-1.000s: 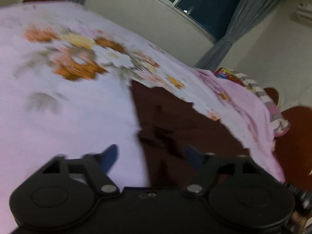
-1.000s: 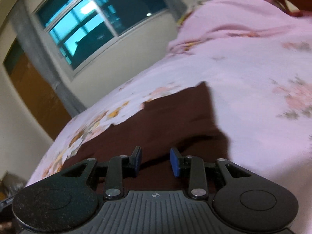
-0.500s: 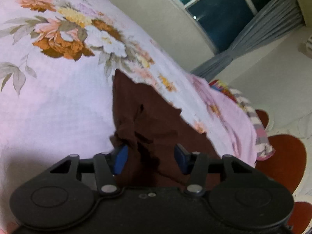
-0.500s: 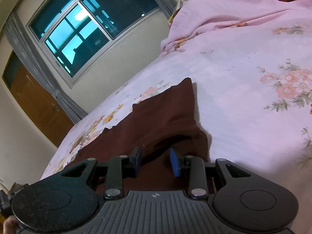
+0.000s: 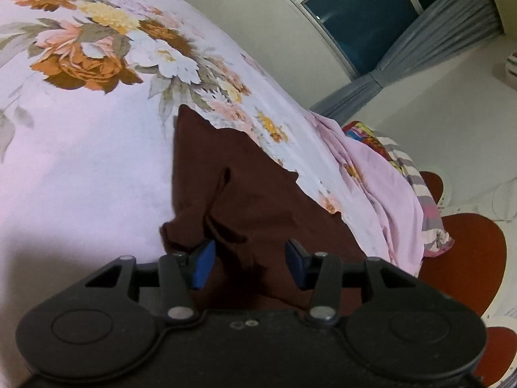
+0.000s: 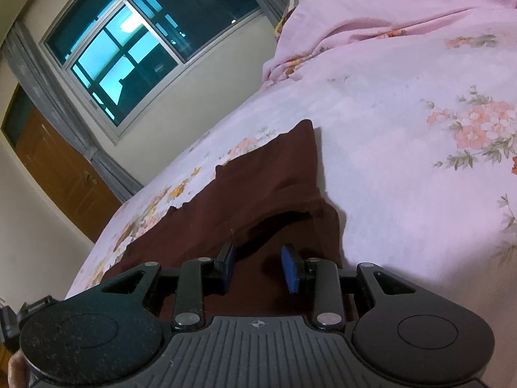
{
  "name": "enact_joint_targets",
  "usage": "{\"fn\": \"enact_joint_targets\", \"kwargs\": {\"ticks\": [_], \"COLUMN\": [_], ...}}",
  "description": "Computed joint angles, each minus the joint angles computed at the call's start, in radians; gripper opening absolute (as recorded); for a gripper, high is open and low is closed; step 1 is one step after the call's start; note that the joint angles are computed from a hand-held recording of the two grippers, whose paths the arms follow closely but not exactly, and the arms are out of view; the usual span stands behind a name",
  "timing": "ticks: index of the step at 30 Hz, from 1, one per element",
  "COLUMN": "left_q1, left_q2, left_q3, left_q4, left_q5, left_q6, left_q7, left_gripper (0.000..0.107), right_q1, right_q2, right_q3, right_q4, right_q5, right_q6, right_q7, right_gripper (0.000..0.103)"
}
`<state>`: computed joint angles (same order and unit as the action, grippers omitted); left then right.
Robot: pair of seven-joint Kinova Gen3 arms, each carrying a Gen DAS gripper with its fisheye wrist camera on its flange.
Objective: Fold small clothes
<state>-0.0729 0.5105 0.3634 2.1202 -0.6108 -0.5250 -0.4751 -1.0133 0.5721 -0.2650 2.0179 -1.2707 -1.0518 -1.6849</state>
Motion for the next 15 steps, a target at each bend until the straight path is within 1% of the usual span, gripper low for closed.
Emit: {"fn": "enact_joint_targets", "kwargs": {"ticks": [3, 5, 6, 8, 9, 12, 14, 15], "left_q1": [-0.014, -0.02, -0.021, -0.023, -0.007, 0.002, 0.007, 0.007], "left_q2": [0.024, 0.035, 0.037, 0.038, 0.033, 0.03, 0.021, 0.014], "left_q3": [0.019, 0.028, 0.029, 0.038, 0.027, 0.028, 0.028, 0.029], "left_q4": [-0.03, -0.042, -0.045, -0.056, -0.061, -0.062, -0.058, -0.053], "left_q5": [-0.025, -0.028, -0.027, -0.03, -0.019, 0.016, 0.038, 0.042], "left_q6": [0.034, 0.045, 0.048, 0.076, 0.093, 0.107, 0.095, 0.076], "left_q7": [0.026, 0.029, 0.027, 0.027, 0.023, -0.018, -0.043, -0.056], "left_gripper": [0.028, 0.023, 0.018, 0.017, 0.017, 0.017, 0.006, 0.006], "right_q1": [0.0, 0.0, -0.002, -0.002, -0.002, -0.002, -0.002, -0.001], "right_q2": [0.003, 0.003, 0.003, 0.001, 0.0, -0.002, -0.002, -0.002], "right_q3": [-0.001, -0.001, -0.001, -0.001, -0.001, 0.0, 0.0, 0.001], "right_q4": [0.002, 0.006, 0.009, 0.014, 0.014, 0.014, 0.013, 0.017], "right_q5": [0.002, 0.005, 0.005, 0.008, 0.008, 0.008, 0.009, 0.016], "right_q6": [0.002, 0.0, -0.002, -0.003, -0.002, 0.0, 0.001, 0.0], "right_q7": [-0.008, -0.017, -0.02, -0.027, -0.029, -0.026, -0.028, -0.034], "right_gripper": [0.032, 0.032, 0.032, 0.032, 0.032, 0.032, 0.032, 0.032]}}
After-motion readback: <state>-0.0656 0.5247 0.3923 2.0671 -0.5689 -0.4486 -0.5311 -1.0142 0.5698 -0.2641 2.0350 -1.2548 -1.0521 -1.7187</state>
